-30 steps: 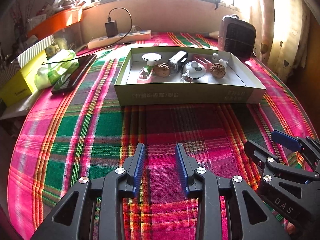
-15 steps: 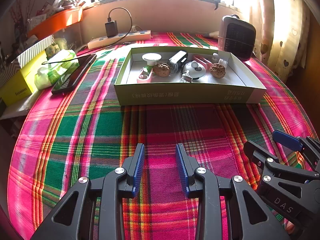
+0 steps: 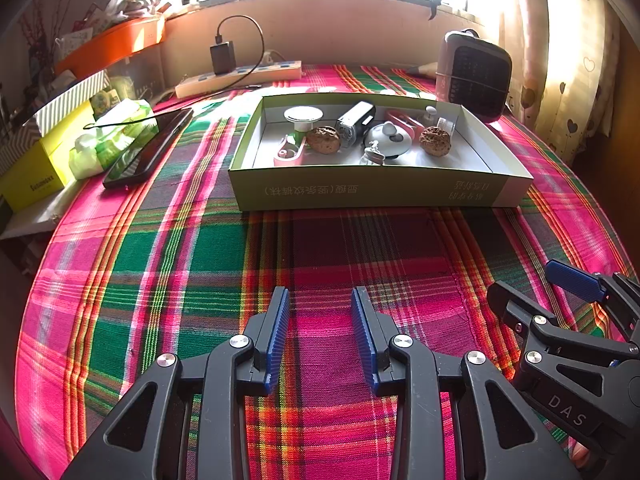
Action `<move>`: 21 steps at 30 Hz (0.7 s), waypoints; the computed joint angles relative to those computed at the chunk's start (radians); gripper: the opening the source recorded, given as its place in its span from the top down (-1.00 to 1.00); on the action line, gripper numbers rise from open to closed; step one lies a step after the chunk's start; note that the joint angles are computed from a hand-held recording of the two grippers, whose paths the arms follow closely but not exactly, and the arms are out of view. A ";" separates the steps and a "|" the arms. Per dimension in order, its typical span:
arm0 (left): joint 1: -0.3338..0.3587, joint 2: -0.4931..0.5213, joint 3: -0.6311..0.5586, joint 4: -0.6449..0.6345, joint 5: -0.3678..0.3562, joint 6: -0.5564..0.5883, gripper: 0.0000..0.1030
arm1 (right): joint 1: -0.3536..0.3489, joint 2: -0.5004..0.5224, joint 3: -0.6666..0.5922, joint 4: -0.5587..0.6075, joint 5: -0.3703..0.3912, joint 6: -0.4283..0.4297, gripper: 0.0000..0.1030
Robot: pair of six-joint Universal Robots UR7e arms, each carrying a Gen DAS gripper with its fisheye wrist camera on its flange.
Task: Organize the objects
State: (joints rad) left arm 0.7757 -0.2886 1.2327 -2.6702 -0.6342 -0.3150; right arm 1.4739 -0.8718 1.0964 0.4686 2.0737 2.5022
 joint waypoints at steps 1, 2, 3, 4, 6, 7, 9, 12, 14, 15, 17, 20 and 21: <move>0.000 0.000 0.000 0.000 0.000 0.000 0.42 | 0.000 0.000 0.000 0.000 0.000 0.000 -0.32; 0.000 0.000 0.000 0.000 0.000 0.000 0.42 | 0.000 0.000 0.000 0.000 0.000 0.000 -0.32; 0.000 0.000 0.000 0.000 0.000 0.000 0.42 | 0.000 0.000 -0.001 0.000 0.000 0.000 -0.32; 0.000 0.000 0.000 0.000 0.000 0.000 0.41 | 0.000 0.000 -0.001 0.000 0.000 0.000 -0.32; 0.000 0.000 0.000 0.001 0.001 0.001 0.41 | 0.000 0.000 -0.001 0.000 0.000 0.000 -0.33; 0.000 0.000 0.000 0.000 0.000 0.000 0.41 | 0.000 0.000 -0.001 0.000 0.000 0.000 -0.33; 0.000 0.000 0.000 -0.001 -0.001 0.000 0.41 | 0.000 0.000 -0.001 0.001 -0.001 0.000 -0.34; 0.000 0.000 0.001 -0.001 -0.001 0.000 0.41 | 0.000 0.001 0.001 -0.001 -0.001 0.000 -0.34; 0.000 0.000 0.001 -0.001 -0.001 0.000 0.41 | 0.000 0.001 0.000 -0.001 0.000 0.000 -0.34; 0.001 -0.001 0.001 -0.001 0.000 0.001 0.41 | 0.000 0.001 0.001 -0.001 0.000 0.000 -0.34; 0.000 0.000 0.000 -0.001 0.000 0.000 0.41 | 0.000 0.001 0.000 0.000 0.000 0.000 -0.34; 0.000 0.000 0.000 -0.001 0.000 0.000 0.41 | 0.000 0.001 -0.001 0.000 0.000 0.000 -0.34; 0.000 0.000 0.000 -0.001 0.000 0.000 0.41 | 0.000 0.001 -0.001 0.000 0.000 0.000 -0.34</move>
